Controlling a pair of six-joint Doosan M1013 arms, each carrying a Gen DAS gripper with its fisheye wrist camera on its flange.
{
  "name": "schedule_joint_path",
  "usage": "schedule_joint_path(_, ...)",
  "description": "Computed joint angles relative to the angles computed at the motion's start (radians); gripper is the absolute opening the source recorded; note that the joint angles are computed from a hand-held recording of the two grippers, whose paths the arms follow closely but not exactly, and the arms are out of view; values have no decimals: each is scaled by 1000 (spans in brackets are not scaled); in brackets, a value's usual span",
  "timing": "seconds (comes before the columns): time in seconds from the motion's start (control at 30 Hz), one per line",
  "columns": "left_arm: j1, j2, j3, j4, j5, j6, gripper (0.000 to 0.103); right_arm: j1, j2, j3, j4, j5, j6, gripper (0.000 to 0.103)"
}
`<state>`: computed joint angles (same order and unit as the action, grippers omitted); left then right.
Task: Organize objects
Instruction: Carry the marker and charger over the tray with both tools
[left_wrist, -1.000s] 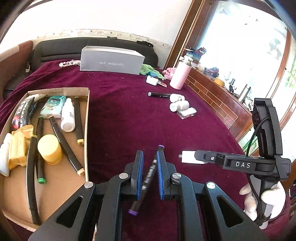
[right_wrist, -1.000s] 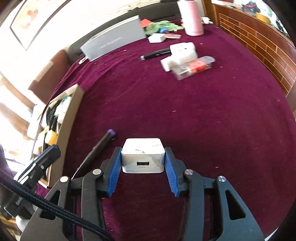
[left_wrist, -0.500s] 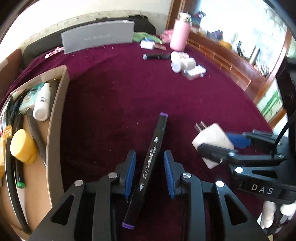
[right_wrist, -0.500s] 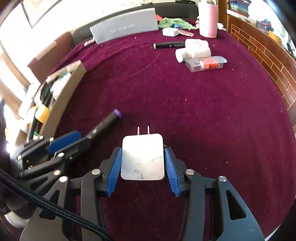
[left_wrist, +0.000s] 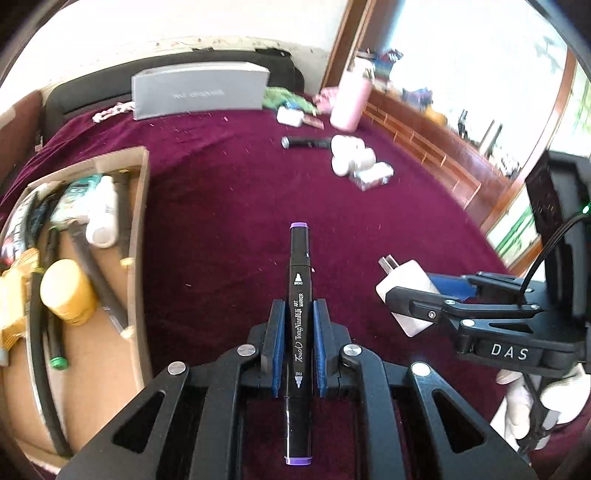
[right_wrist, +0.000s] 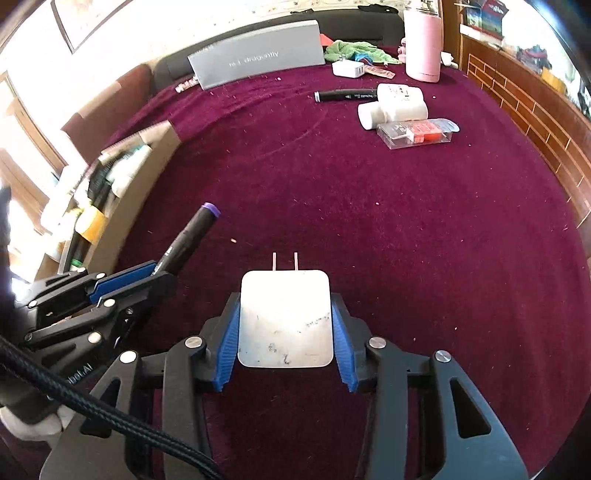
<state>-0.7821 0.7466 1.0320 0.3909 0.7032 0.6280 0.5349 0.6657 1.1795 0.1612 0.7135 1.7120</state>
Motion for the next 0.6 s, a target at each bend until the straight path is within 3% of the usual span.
schedule_joint_path(0.27,13,-104,154,164,-71,-254,11,6,-13,-22,138,-10,-120,43)
schedule_joint_path(0.6,32,-206,327,341,-13,-546,11,46,48,-153,269,84,-262,44)
